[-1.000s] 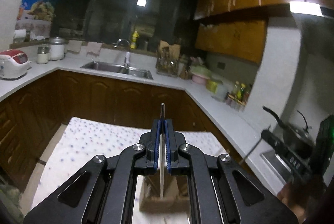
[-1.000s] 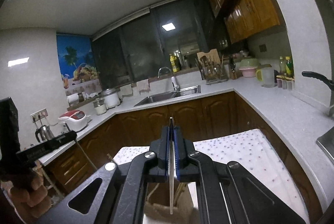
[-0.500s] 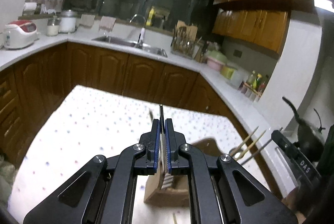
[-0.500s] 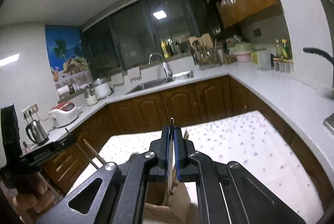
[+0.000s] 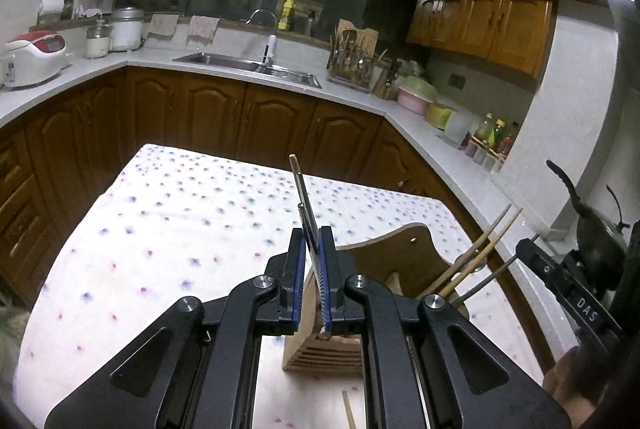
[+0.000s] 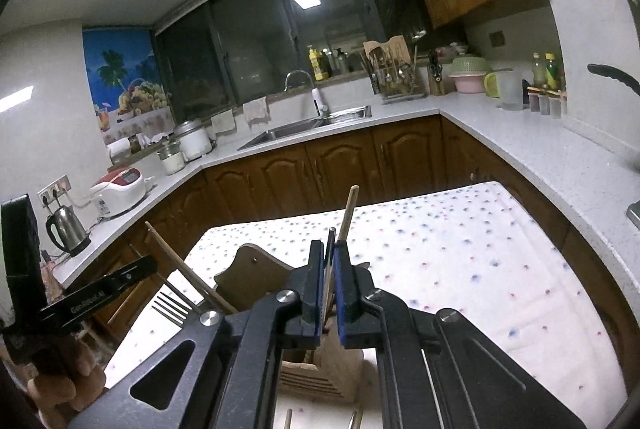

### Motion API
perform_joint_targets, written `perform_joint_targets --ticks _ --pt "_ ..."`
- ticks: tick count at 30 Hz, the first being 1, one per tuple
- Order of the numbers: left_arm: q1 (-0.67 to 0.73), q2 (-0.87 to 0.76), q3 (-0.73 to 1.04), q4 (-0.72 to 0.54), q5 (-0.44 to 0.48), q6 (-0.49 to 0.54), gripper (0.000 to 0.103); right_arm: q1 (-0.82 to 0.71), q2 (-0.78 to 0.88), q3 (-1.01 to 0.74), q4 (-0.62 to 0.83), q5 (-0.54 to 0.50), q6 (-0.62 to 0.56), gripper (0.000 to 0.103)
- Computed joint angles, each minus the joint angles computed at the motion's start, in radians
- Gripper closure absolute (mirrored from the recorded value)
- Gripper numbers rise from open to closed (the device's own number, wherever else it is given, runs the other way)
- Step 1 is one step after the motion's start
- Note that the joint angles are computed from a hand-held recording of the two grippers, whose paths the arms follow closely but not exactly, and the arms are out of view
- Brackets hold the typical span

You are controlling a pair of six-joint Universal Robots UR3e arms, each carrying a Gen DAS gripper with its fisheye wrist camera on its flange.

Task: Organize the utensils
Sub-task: 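Lower the chopsticks into the holder and open both tools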

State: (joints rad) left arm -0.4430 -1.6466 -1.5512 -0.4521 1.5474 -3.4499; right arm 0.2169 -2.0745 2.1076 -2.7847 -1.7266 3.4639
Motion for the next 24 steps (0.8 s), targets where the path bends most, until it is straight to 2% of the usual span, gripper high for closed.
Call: perform_joint_targets --ticks 5,7,8,9,12,14,16,17,18,19,20,24 --pt "-0.001 0.0 0.009 -0.011 -0.004 0.001 0.097 -0.005 -0.003 -0.002 0.007 0.005 0.0 0.098" --pt "0.015 0.01 0.002 -0.018 -0.039 0.0 0.095 -0.014 -0.007 -0.006 0.02 0.013 0.001 0.096" --pt "0.021 0.012 0.0 -0.021 -0.051 -0.002 0.089 -0.013 -0.007 -0.01 0.028 0.013 0.002 0.093" --pt "0.027 0.017 0.001 -0.028 -0.058 -0.008 0.074 -0.017 -0.012 -0.009 0.033 0.017 0.005 0.093" --pt "0.041 0.061 -0.04 -0.01 -0.069 -0.03 0.05 -0.044 -0.047 -0.003 0.054 0.043 0.015 0.086" --pt "0.053 0.096 -0.074 0.004 -0.089 -0.039 0.041 -0.066 -0.085 0.009 0.062 0.066 0.024 0.054" --pt "0.052 0.137 -0.115 0.02 -0.077 -0.044 0.03 -0.063 -0.12 0.017 0.062 0.053 0.033 0.041" --pt "0.048 0.16 -0.141 0.025 -0.062 -0.047 0.024 -0.068 -0.145 0.027 0.065 0.058 0.034 0.03" --pt "0.046 0.186 -0.173 0.036 -0.053 -0.052 0.023 -0.078 -0.165 0.033 0.072 0.072 0.036 0.024" --pt "0.048 0.209 -0.201 0.039 -0.052 -0.056 0.023 -0.098 -0.202 0.046 0.088 0.097 0.039 0.013" --pt "0.052 0.233 -0.231 0.039 -0.053 -0.061 0.023 -0.106 -0.234 0.062 0.097 0.106 0.043 0.007" --pt "0.065 0.317 -0.344 0.021 -0.057 -0.08 0.022 -0.077 -0.308 0.107 0.139 0.067 0.055 0.006"
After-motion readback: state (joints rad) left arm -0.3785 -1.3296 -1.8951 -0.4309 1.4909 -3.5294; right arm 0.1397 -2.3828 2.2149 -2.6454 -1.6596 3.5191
